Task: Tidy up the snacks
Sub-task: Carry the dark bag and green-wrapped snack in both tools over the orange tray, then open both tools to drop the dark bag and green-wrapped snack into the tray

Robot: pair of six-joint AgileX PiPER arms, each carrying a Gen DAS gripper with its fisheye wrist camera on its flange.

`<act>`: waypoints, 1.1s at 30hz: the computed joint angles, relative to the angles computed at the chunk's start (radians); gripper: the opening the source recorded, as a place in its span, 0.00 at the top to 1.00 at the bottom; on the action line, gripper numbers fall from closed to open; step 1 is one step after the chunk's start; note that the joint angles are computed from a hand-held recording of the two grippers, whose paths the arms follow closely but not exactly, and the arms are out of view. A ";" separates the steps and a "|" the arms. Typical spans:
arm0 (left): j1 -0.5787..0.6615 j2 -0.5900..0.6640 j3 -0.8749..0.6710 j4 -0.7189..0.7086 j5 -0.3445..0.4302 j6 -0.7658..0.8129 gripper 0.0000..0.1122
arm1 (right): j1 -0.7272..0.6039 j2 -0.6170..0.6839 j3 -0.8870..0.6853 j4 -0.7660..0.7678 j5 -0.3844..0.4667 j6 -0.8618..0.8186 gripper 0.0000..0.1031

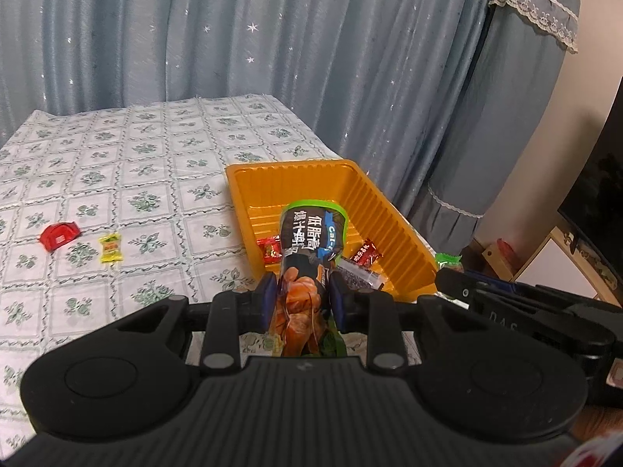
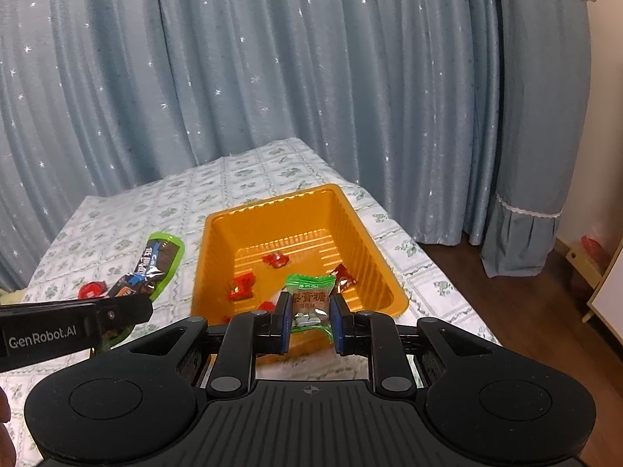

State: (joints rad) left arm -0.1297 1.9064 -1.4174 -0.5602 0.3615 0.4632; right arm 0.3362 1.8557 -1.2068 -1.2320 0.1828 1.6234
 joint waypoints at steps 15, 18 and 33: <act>-0.029 0.349 -0.465 0.160 0.158 -0.175 0.77 | -0.102 0.208 -0.242 0.511 -0.029 -0.549 0.80; -0.033 0.409 -0.550 0.181 0.189 -0.195 0.76 | -0.110 0.234 -0.275 0.585 -0.028 -0.626 0.80; 0.016 0.267 -0.321 0.149 0.052 -0.191 0.71 | -0.110 0.264 -0.309 0.840 -0.042 -0.869 0.80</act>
